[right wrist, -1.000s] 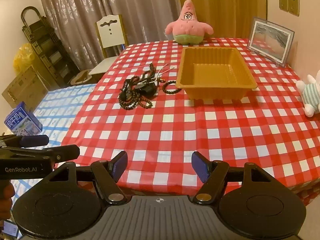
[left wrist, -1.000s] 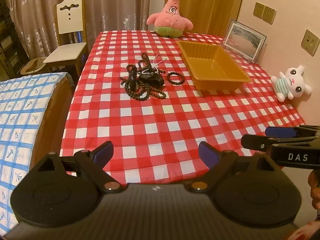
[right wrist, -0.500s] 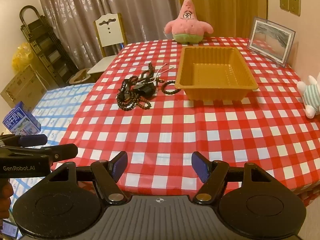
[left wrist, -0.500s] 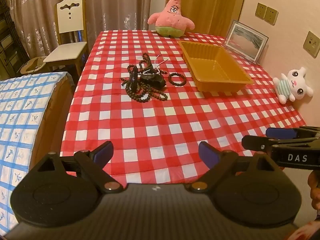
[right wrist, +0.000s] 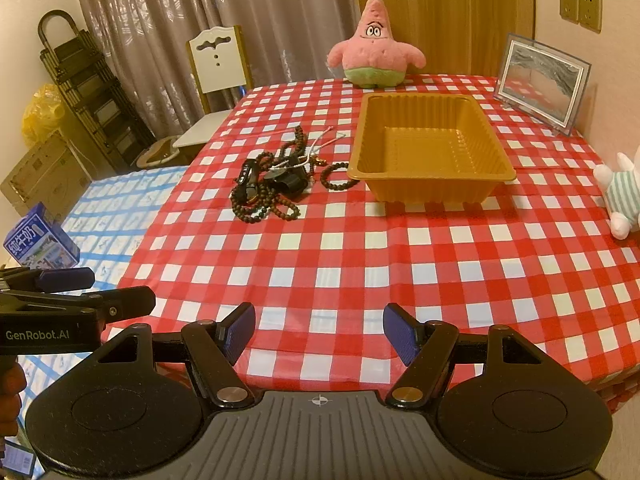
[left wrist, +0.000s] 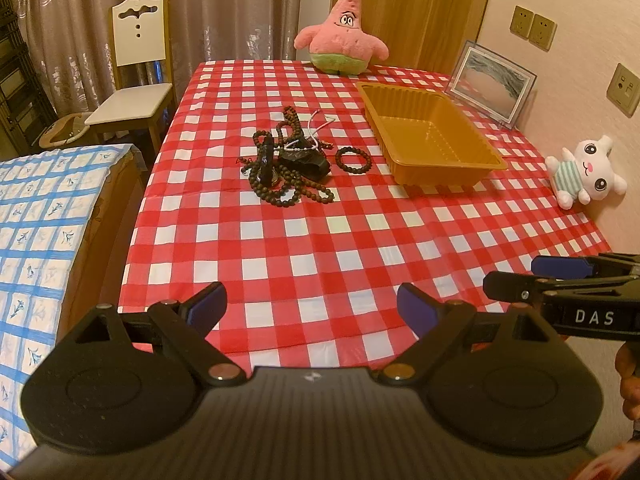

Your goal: Organize jewelry

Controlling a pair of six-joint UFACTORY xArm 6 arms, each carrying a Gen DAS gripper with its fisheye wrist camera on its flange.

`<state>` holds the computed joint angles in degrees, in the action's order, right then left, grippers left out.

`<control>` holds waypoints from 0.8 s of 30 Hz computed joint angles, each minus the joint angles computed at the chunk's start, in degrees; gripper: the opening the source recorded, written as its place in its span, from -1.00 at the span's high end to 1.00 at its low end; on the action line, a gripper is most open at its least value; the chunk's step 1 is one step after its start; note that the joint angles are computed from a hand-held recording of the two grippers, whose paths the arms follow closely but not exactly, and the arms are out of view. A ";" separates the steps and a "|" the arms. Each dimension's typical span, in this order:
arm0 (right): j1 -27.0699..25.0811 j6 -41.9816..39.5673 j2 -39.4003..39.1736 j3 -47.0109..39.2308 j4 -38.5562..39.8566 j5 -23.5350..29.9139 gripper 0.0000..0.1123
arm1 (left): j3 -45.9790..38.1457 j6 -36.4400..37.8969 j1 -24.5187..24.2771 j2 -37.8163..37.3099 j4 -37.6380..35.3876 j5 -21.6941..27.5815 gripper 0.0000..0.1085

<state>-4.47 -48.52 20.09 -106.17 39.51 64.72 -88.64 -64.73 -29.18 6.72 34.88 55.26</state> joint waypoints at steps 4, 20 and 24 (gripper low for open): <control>0.04 0.05 0.08 -0.13 -0.06 0.02 -0.26 | -0.02 -0.01 0.02 0.01 -0.04 -0.02 -0.68; 0.31 0.44 0.57 -0.83 -0.35 -0.01 -0.26 | -0.05 0.06 0.03 0.03 -0.18 0.01 -0.68; 0.42 0.45 0.70 -0.95 -0.36 -0.09 -0.26 | -0.04 0.01 0.03 0.01 -0.17 0.01 -0.68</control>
